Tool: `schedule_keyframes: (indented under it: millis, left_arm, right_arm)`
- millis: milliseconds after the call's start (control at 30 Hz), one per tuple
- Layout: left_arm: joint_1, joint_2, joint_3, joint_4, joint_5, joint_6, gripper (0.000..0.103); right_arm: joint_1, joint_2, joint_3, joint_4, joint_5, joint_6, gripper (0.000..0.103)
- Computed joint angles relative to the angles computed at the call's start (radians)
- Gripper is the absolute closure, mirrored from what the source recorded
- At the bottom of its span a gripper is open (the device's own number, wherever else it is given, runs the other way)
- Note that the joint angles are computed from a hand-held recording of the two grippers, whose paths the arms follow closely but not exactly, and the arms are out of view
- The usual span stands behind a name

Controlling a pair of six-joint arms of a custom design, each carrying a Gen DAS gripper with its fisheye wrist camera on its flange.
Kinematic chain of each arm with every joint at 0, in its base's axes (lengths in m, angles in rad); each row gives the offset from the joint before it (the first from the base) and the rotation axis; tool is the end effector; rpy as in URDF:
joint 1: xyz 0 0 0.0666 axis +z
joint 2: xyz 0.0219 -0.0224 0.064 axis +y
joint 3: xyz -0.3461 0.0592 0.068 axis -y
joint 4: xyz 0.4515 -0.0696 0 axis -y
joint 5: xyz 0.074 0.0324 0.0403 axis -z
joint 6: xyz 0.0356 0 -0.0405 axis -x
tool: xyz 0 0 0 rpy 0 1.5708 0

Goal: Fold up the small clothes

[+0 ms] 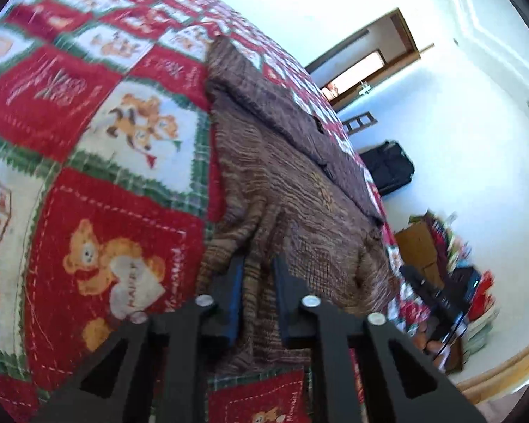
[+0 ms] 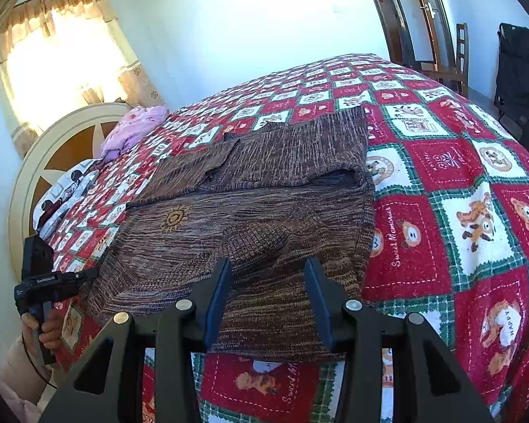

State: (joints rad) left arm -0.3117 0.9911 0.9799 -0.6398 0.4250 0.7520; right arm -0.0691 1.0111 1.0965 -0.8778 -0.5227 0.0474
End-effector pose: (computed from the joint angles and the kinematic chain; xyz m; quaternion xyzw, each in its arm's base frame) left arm 0.4001 -0.1448 0.3877 -0.0999 0.8752 -0.3829 0.2781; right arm 0.4193 -0.0116 0.4237 -0.0883 0.8948 0.2173 0.3799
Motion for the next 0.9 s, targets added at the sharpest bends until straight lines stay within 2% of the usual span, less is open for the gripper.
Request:
schedule_keyframes:
  millis: [33,100,233,400,533,700,833,900]
  left_arm:
    - [0.003,0.002,-0.002,0.002,0.002,0.019,0.094]
    - [-0.002,0.0,-0.003,-0.001,-0.012,0.013,0.094]
    - [-0.046,0.031,0.059,-0.095,-0.111,-0.091,0.094]
    - [-0.064,0.077,0.129,-0.188,-0.171,-0.192,0.094]
    - [-0.059,0.086,0.146,-0.23,-0.178,-0.256,0.093]
    - [-0.062,0.118,0.191,-0.282,-0.191,-0.327,0.092]
    - [-0.057,0.114,0.185,-0.271,-0.159,-0.338,0.08]
    - [-0.062,0.117,0.188,-0.27,-0.163,-0.344,0.077]
  right_arm:
    - [0.001,-0.001,-0.001,0.002,0.0,-0.001,0.058]
    - [0.004,-0.004,-0.002,0.004,0.004,0.002,0.058]
    - [0.006,-0.002,0.0,0.004,0.012,-0.003,0.058]
    - [0.0,0.0,0.001,0.003,0.01,-0.005,0.058]
    - [0.003,0.016,0.02,-0.002,0.026,0.01,0.058]
    - [0.027,0.084,0.087,-0.036,0.046,0.082,0.058]
    - [0.06,0.142,0.134,-0.049,0.072,0.131,0.058]
    - [0.083,0.164,0.148,-0.03,0.129,0.147,0.058]
